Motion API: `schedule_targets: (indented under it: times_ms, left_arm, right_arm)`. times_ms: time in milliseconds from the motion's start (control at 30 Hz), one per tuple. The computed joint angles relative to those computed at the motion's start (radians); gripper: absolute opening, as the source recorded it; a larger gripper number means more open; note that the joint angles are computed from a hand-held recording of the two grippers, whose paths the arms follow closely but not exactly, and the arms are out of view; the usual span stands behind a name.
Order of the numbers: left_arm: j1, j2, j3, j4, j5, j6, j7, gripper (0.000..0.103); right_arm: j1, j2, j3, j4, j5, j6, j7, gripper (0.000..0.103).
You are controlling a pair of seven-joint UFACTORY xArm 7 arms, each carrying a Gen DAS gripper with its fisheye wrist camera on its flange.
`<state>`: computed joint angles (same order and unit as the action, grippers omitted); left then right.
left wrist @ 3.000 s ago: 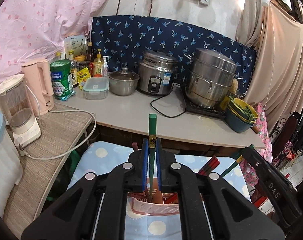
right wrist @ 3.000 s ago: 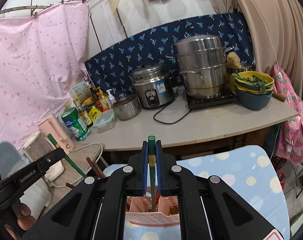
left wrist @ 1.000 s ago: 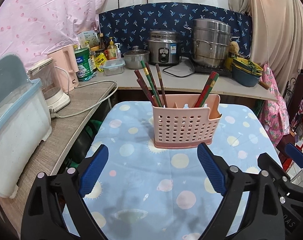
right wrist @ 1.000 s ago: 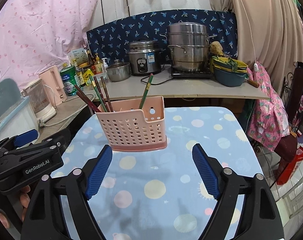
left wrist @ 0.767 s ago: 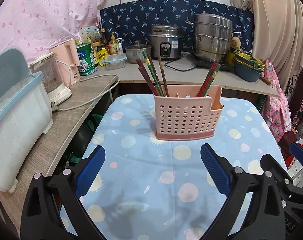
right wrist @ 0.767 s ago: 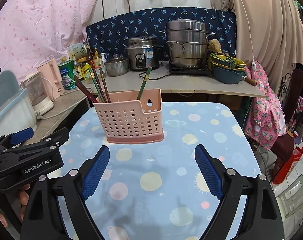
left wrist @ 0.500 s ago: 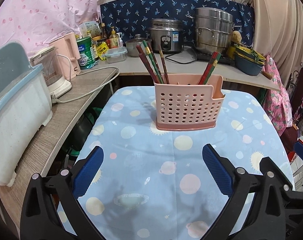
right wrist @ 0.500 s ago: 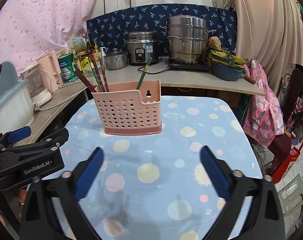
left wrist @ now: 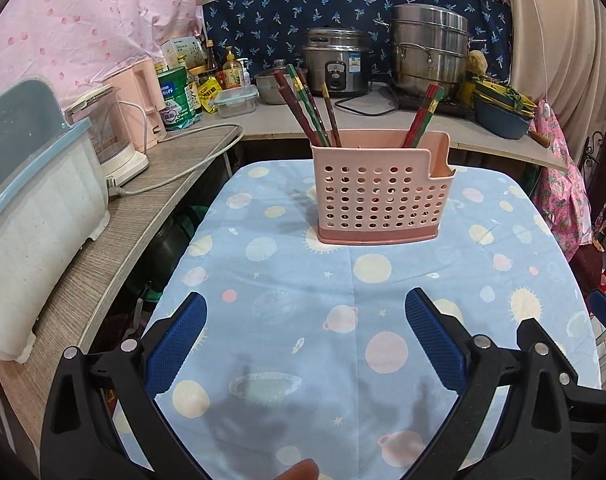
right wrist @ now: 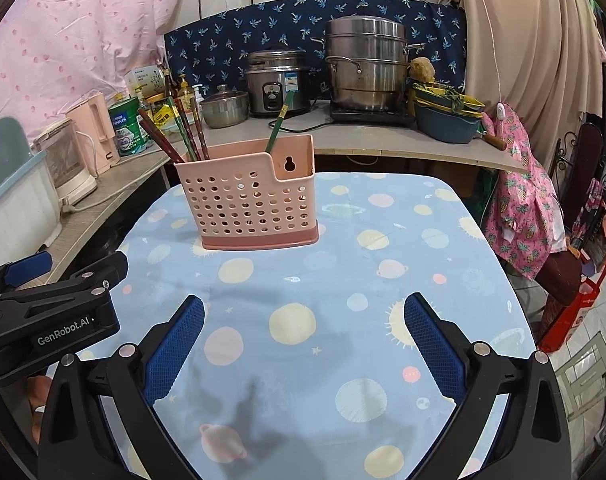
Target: Organize utensils
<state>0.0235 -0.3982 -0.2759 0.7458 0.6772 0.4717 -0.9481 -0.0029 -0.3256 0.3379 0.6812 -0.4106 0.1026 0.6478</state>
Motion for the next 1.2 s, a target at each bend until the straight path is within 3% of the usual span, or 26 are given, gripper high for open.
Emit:
schedule_targets:
  times_ms: [1200]
  left_arm:
    - [0.009,-0.015,-0.004,-0.021,0.000,0.006,-0.014,0.095]
  right_arm:
    - [0.005,0.008,-0.002,0.009,-0.030,0.015,0.037,0.097]
